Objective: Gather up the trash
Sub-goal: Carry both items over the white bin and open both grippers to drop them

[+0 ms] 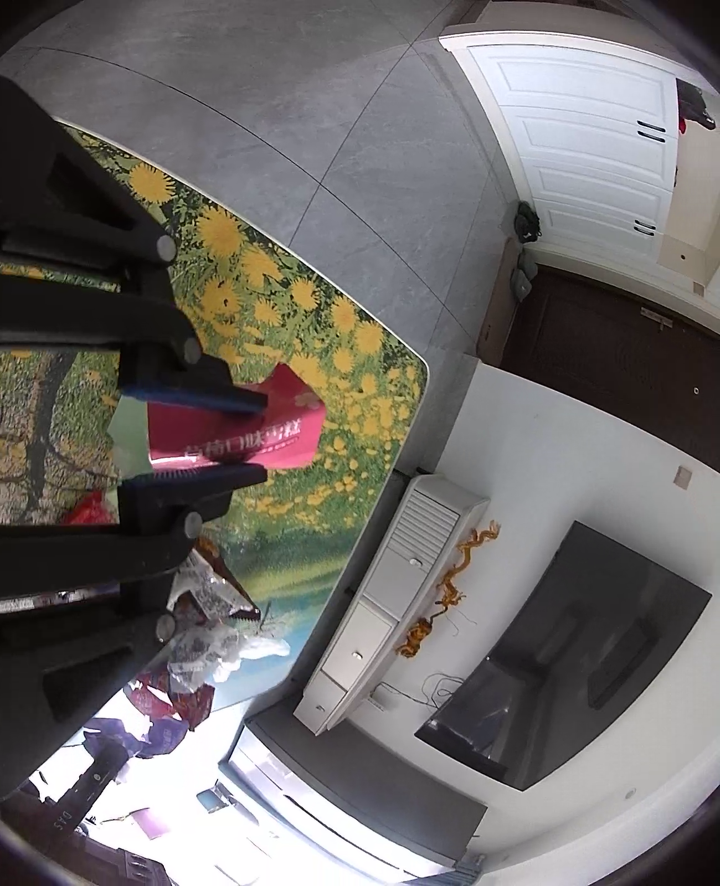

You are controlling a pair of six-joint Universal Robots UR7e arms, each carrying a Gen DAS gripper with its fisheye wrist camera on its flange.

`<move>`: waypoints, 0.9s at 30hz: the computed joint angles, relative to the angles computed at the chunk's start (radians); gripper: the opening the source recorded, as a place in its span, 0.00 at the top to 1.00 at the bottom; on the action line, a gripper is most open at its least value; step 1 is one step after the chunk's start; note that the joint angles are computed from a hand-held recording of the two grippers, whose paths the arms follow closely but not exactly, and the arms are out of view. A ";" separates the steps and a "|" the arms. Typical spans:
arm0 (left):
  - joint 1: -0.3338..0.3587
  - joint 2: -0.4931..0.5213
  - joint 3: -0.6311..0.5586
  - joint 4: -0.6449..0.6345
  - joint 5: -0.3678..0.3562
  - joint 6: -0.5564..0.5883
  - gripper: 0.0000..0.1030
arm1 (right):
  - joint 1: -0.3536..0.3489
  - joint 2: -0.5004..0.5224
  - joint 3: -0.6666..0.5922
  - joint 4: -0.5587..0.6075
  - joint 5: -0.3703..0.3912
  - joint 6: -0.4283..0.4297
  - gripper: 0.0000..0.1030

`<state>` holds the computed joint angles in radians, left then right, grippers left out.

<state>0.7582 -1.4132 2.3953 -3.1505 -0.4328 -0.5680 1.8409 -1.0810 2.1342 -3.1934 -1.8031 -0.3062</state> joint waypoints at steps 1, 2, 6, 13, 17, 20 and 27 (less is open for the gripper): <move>-0.019 0.001 -0.003 0.002 0.007 0.001 0.83 | 0.000 -0.019 0.008 -0.003 0.007 -0.001 0.62; -0.038 0.005 -0.007 -0.001 0.010 0.003 0.84 | 0.001 -0.038 0.016 -0.005 0.014 0.000 0.62; -0.103 0.051 -0.040 -0.064 -0.015 0.048 0.84 | 0.003 -0.123 0.048 -0.031 0.021 0.001 0.62; -0.169 0.214 -0.168 -0.163 -0.152 0.164 0.85 | -0.029 -0.279 0.080 -0.063 -0.048 -0.004 0.62; -0.173 0.347 -0.293 -0.155 -0.270 0.209 0.85 | -0.078 -0.355 0.093 -0.095 -0.108 -0.018 0.62; -0.166 0.455 -0.405 -0.123 -0.370 0.234 0.85 | -0.127 -0.396 0.093 -0.107 -0.152 -0.036 0.62; -0.144 0.718 -0.689 0.049 -0.574 0.279 0.85 | -0.308 -0.426 0.078 -0.067 -0.143 -0.002 0.62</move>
